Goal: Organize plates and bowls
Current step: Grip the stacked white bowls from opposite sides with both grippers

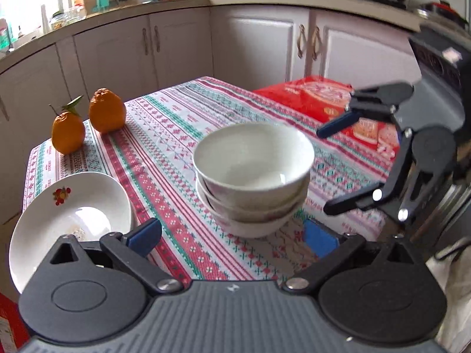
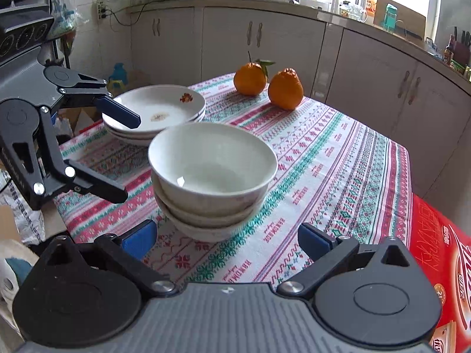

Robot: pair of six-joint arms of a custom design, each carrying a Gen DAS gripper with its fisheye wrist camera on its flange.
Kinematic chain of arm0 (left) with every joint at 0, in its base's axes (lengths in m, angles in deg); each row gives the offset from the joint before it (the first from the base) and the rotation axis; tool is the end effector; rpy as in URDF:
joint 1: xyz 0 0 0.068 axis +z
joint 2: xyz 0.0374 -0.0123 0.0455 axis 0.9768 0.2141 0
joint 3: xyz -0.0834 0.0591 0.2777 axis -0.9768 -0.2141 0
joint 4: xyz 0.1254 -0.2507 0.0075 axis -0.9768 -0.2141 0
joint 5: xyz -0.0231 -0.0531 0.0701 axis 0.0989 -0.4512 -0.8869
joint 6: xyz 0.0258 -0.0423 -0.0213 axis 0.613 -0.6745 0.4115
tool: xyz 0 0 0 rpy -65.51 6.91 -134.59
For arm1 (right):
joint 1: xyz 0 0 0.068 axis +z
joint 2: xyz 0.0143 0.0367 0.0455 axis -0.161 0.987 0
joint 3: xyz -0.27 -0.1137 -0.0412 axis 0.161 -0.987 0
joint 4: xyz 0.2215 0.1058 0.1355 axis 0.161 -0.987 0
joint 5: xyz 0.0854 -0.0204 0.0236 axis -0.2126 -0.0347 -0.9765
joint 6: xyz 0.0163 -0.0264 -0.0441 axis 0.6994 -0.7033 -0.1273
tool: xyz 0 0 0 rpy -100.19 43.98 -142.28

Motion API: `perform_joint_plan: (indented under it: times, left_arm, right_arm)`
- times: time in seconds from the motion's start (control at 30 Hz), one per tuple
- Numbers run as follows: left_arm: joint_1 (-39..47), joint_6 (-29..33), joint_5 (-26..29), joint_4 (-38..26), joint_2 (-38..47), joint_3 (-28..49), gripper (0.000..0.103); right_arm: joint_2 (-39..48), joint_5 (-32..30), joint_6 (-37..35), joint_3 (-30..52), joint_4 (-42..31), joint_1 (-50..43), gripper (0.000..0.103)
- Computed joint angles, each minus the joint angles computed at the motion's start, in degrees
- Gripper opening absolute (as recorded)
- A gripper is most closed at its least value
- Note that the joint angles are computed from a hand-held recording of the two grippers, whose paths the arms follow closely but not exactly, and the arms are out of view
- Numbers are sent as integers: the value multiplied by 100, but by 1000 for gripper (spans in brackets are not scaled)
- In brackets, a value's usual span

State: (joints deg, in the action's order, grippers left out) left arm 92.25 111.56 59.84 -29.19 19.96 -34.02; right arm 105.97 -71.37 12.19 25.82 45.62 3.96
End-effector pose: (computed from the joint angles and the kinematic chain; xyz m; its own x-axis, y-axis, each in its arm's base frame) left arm 0.2644 0.0490 0.0992 -0.5328 0.4474 -0.7183 0.6012 0.7975 0.0507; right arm 0.2956 0.0806 0.1107 -0.4882 -0.5018 -0.7141 -0.6660 0.7430 -0.0668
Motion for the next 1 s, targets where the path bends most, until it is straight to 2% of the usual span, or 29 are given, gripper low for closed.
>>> perform_joint_plan:
  times: [0.13, 0.33, 0.63, 0.8, 1.0]
  left_arm:
    - [-137, 324, -101, 207, 370, -5, 102]
    - [-274, 578, -93, 172, 872, 292, 102]
    - [-337, 993, 106, -132, 1303, 795, 102]
    - [-348, 1267, 185, -547, 1472, 1159, 100]
    - [-367, 1754, 270, -1341, 1692, 1723, 97]
  right_arm:
    - [254, 1, -253, 136, -99, -31, 103]
    - [636, -157, -713, 517, -376, -97, 103]
    - [1139, -386, -1655, 1261, -1012, -141, 103]
    - [1338, -554, -2316, 1670, -1523, -124, 103]
    - [1677, -665, -2807, 2351, -2291, -103, 101]
